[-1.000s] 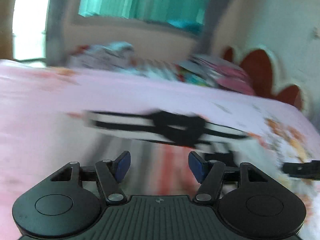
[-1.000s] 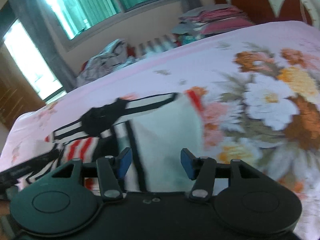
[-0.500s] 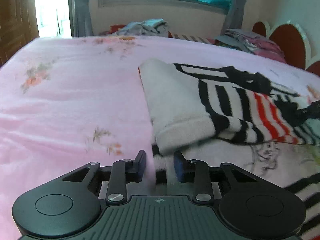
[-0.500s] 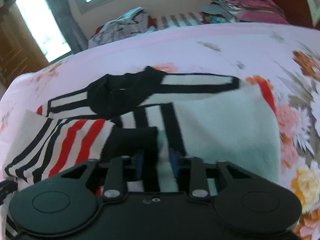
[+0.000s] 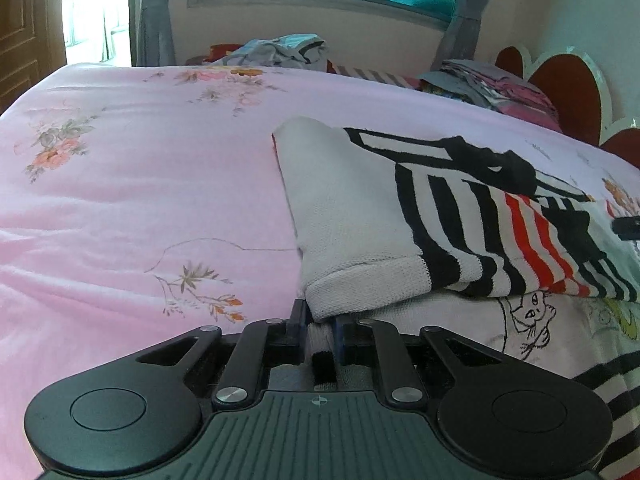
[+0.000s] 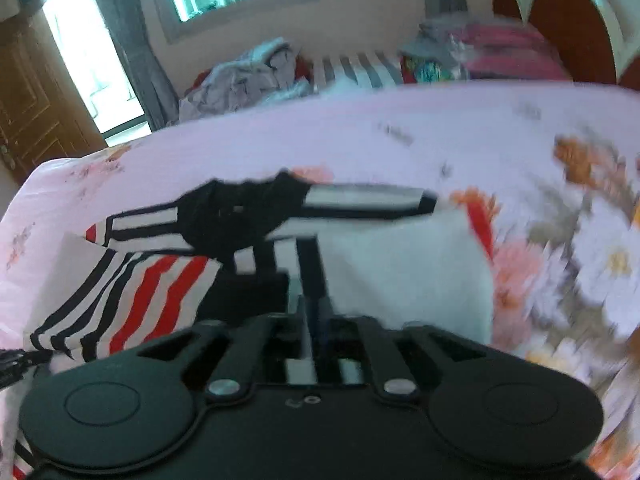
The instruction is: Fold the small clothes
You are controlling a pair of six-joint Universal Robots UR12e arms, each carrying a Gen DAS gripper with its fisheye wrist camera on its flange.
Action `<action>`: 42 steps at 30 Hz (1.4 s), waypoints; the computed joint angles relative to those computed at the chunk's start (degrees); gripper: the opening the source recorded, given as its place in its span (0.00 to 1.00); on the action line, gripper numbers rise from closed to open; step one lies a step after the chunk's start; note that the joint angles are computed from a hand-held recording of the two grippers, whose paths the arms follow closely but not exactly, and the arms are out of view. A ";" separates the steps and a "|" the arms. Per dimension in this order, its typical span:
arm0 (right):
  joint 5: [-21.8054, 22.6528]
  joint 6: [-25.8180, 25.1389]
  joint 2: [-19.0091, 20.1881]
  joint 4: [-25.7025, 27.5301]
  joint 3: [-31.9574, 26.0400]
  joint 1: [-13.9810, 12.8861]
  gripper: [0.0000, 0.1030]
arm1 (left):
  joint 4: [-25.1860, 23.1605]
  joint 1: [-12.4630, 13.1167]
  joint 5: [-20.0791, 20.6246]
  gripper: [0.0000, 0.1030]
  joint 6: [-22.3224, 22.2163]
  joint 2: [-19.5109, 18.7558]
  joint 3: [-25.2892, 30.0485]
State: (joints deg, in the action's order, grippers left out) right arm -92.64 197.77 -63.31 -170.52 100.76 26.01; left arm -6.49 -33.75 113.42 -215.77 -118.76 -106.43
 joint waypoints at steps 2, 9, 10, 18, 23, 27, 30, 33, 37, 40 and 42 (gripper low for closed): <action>1.66 -0.07 0.98 -3.26 0.31 -0.14 0.64 | 0.46 -0.02 0.02 0.13 -0.98 -0.14 -0.10; 4.11 -2.89 4.29 -0.97 -2.90 0.67 0.40 | 1.46 0.41 -1.21 0.13 -7.53 0.06 -0.64; 4.40 -4.09 4.42 -1.08 -3.09 0.78 0.31 | 1.44 0.50 -1.38 0.13 -8.21 -0.01 -0.65; -2.52 -4.99 0.29 -6.23 -0.01 1.68 0.08 | -0.70 0.73 -2.02 0.12 -6.09 -0.04 -0.02; -1.99 -3.76 0.39 -3.14 0.69 1.14 0.08 | -0.70 0.86 -2.33 0.12 -5.72 0.05 -0.13; -2.49 -4.36 0.57 -1.03 0.32 1.47 0.08 | -0.56 0.88 -2.41 0.13 -5.30 -0.06 -0.13; -1.61 -3.31 0.99 2.13 -0.12 1.14 0.09 | -1.00 1.01 -3.15 0.13 -4.48 0.16 -0.09; -3.22 -3.27 0.06 4.65 -0.29 1.48 0.23 | -2.37 1.49 -5.75 0.13 -3.49 2.08 -1.03; -3.03 -5.30 -1.43 -1.20 1.39 1.65 0.31 | -0.21 -0.30 -0.43 0.14 0.11 3.02 -0.63; -2.26 -5.29 -0.14 0.37 -0.28 1.67 0.29 | 0.30 -0.03 -3.63 0.32 2.75 0.14 3.20; -1.60 -4.15 0.84 7.33 -2.40 1.61 0.24 | -1.31 0.37 -6.36 0.58 4.19 -2.12 5.57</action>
State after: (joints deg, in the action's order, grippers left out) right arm -94.24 193.62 -62.48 -163.19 98.36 27.63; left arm -7.79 -33.38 107.06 -211.58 -120.88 -100.85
